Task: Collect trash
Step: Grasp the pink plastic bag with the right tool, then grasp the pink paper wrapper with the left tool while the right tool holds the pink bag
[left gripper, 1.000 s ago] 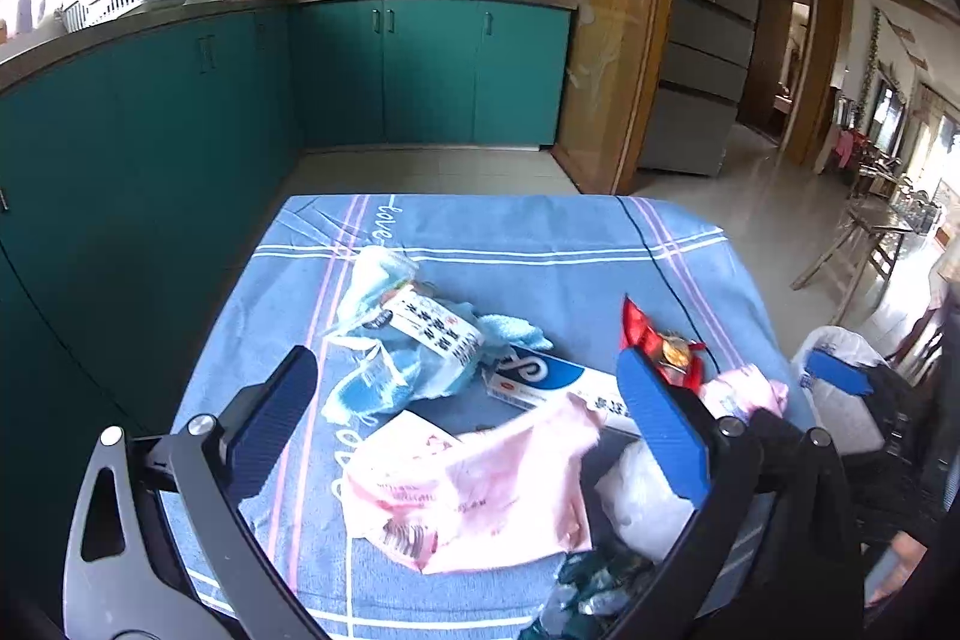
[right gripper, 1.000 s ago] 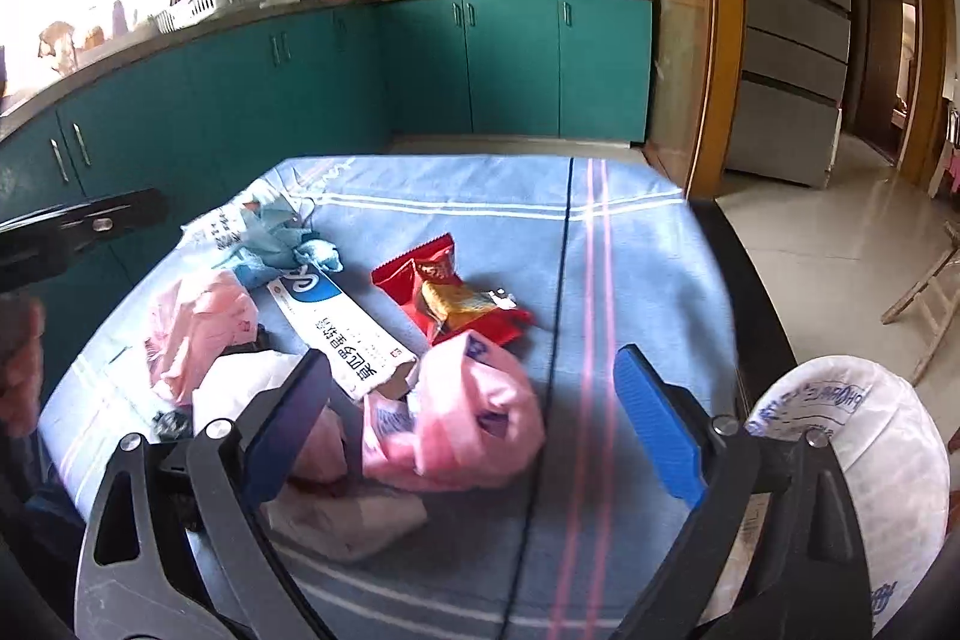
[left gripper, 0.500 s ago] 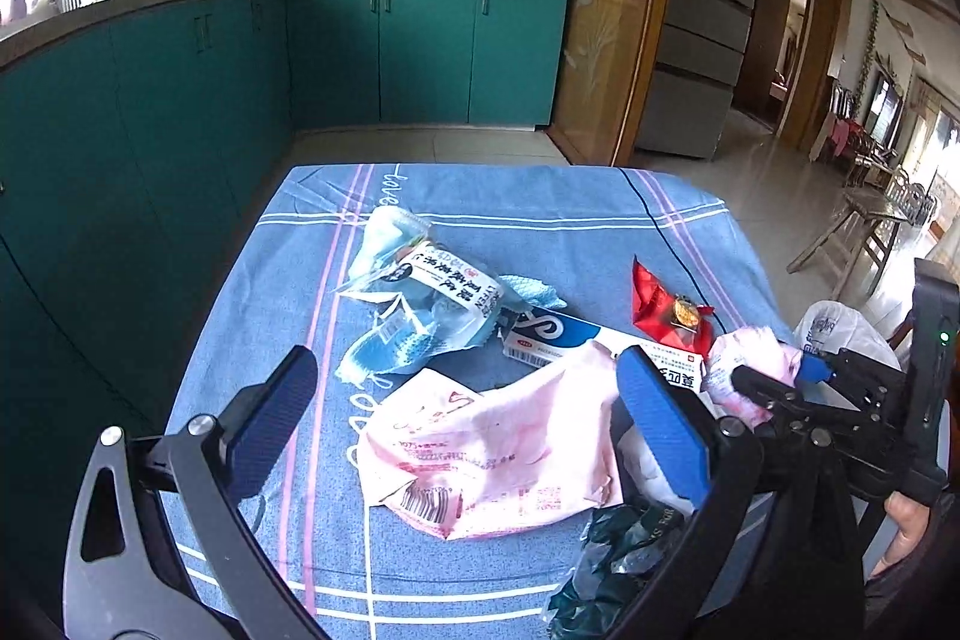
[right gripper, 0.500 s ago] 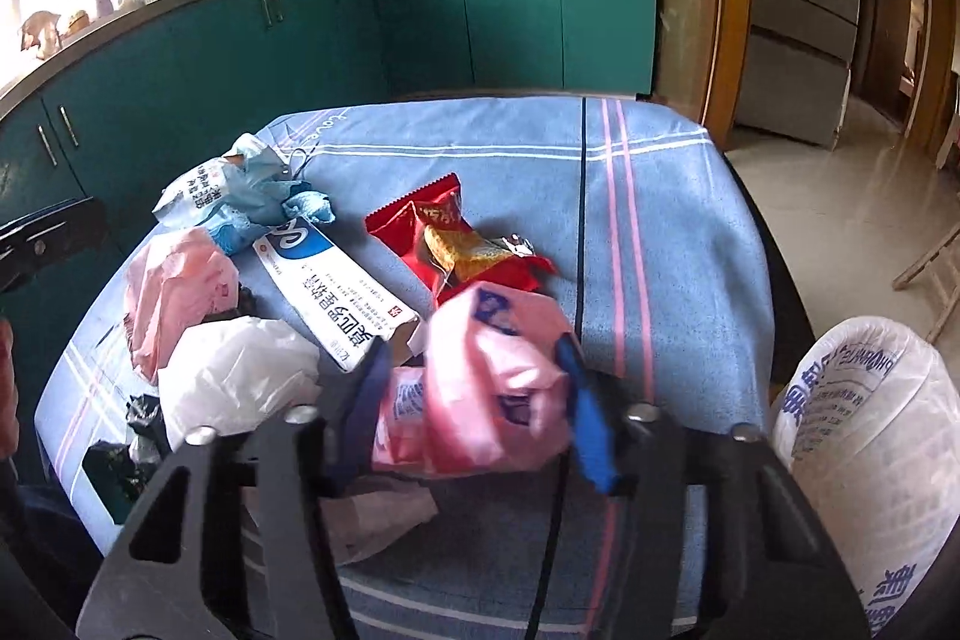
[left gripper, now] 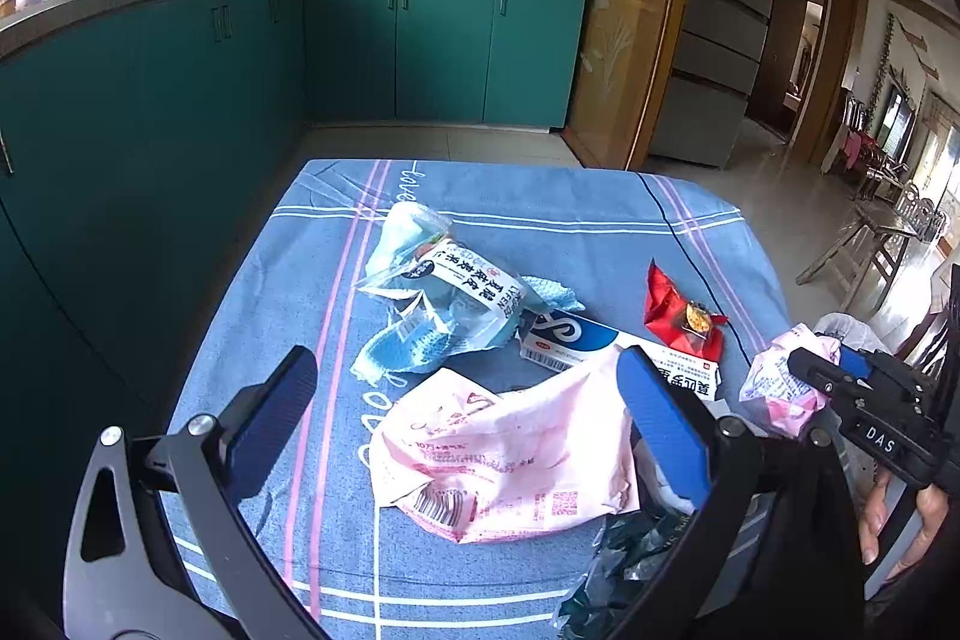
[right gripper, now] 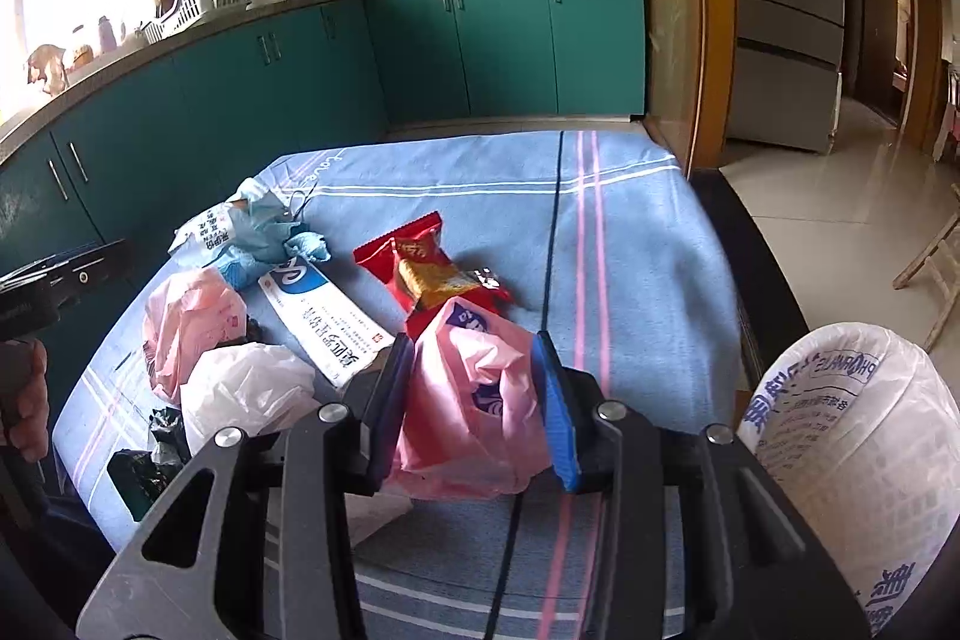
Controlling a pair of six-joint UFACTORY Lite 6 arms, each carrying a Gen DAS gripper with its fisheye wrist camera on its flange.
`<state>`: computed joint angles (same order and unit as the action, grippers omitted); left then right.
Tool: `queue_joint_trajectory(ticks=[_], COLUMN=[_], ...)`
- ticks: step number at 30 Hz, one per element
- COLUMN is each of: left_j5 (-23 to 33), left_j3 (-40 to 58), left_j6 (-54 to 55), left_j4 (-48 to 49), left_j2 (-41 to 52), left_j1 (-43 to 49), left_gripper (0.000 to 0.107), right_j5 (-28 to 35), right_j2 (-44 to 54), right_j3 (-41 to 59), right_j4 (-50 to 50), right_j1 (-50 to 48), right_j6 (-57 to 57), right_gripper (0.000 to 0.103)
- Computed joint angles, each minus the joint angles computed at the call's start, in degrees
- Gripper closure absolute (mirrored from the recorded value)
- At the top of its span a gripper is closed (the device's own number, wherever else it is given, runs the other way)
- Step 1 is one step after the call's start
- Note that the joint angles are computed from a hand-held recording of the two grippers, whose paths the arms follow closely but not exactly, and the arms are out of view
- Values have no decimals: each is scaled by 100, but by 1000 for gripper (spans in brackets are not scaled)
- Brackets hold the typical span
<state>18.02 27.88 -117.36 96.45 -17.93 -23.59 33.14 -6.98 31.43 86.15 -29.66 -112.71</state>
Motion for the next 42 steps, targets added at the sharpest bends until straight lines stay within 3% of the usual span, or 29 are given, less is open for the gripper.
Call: queue_joint_trajectory(ticks=[24,27,32,38,41,42], left_j5=[-49,-345,-783,-419,-436,-533], left_j3=[-146,-285,-193,131,283,305], left_j6=[237,113,115,198,199,85], left_j4=[82,451,653,341,213,311], left_j2=[-211,-374,-169,530,812,871], left_j1=[-90,-90,-282,-631,-527,-437], left_gripper=[7,7,7,7,7,7], right_j5=[-248,-283,-287,-334,-411,-424], right_j2=[116,121,116,159,262,285], right_j3=[-18,-51,-64,-43,3,3], right_j4=[231,297,313,335,398,444], right_j1=[106,135,136,163,202,207], right_j6=[-273,-341,-356,-328,-349,-370], right_gripper=[62,62,62,61,49,40])
